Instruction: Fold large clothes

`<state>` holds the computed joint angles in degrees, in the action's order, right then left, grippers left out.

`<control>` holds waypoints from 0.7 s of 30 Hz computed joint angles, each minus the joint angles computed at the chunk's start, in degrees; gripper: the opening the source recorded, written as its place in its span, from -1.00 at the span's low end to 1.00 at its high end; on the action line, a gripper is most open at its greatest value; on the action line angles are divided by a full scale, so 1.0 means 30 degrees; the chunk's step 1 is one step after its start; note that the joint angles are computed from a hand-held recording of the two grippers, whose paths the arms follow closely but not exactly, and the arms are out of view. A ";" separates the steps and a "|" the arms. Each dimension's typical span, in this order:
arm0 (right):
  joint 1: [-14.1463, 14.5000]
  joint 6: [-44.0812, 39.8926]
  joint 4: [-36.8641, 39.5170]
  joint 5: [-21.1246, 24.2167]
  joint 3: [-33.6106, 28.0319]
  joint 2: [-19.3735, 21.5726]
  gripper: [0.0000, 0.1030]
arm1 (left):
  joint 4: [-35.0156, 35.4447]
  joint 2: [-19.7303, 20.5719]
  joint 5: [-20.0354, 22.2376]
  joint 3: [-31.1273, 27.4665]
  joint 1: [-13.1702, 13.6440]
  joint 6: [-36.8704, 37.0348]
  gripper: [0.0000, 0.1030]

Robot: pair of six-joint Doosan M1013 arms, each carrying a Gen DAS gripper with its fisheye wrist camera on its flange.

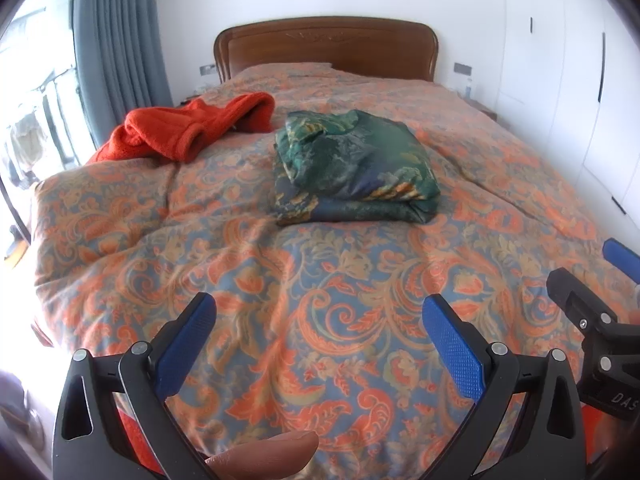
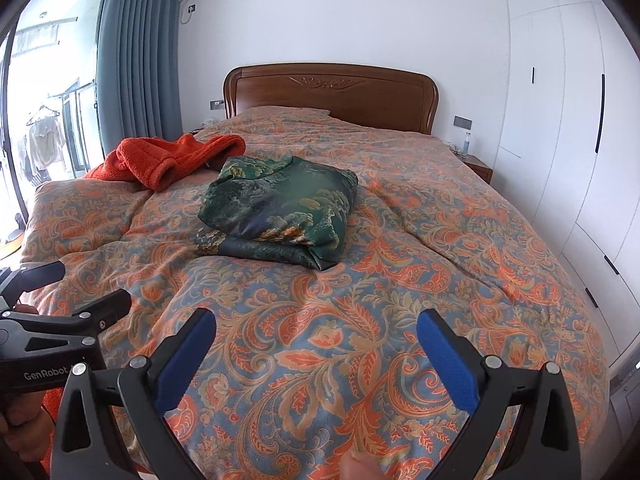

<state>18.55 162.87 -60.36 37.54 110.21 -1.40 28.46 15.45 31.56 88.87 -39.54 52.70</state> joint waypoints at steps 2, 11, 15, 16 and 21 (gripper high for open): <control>0.0047 -0.0068 0.0091 0.0028 -0.0015 -0.0041 0.99 | -0.0112 -0.0024 0.0035 -0.0001 0.0008 0.0158 0.99; -0.0071 -0.0487 0.0798 -0.0181 -0.0068 -0.0209 0.99 | 0.0356 -0.0260 -0.0370 0.0226 0.0003 -0.0240 0.99; -0.0148 -0.0634 0.1161 -0.0384 -0.0081 -0.0287 0.99 | 0.0566 -0.0335 -0.0498 0.0298 -0.0010 -0.0433 0.99; -0.0146 -0.0655 0.1204 -0.0387 -0.0092 -0.0280 0.99 | 0.0595 -0.0345 -0.0495 0.0301 -0.0018 -0.0447 0.99; -0.0088 -0.0822 0.1324 -0.0301 -0.0146 -0.0272 0.99 | 0.0450 -0.0400 -0.0562 0.0320 -0.0004 -0.0280 0.99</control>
<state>18.29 160.40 -56.38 36.63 109.77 -2.21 29.82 14.25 29.88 89.83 -39.55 51.86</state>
